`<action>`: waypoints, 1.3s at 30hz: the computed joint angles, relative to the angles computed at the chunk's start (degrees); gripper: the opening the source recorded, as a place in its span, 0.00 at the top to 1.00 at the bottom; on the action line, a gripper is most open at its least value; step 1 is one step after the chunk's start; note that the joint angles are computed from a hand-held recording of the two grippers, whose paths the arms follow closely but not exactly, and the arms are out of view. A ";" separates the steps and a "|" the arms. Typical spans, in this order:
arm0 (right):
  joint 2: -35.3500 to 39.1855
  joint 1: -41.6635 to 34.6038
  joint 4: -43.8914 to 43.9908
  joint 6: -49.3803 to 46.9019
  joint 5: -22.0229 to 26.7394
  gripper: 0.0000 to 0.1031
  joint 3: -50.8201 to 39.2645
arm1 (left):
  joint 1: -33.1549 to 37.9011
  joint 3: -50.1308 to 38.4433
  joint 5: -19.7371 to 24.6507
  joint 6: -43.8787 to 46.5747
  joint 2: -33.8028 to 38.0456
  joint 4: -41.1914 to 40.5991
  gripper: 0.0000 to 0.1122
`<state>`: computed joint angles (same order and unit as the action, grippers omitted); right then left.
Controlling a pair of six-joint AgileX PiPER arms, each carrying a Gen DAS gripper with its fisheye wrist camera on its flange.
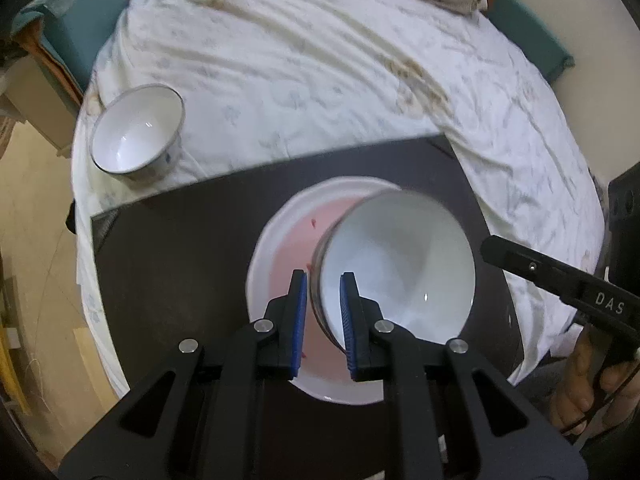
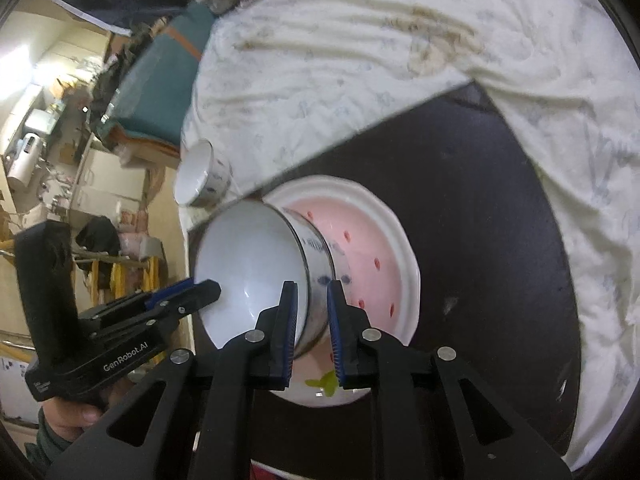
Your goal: Organize plates and bowls
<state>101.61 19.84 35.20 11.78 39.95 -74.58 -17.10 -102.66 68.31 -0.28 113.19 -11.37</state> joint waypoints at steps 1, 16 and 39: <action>-0.49 -0.14 0.08 -0.28 -0.77 0.82 0.31 | 0.19 0.02 -0.42 -0.20 -0.09 0.06 0.88; 3.47 -0.41 -0.62 -0.83 -1.32 0.82 -3.41 | 1.13 -5.49 1.02 -0.63 4.61 -0.68 0.88; -0.47 2.85 -7.18 1.52 -4.01 0.82 -2.03 | 2.27 4.35 -8.37 -0.14 -4.44 -1.75 0.32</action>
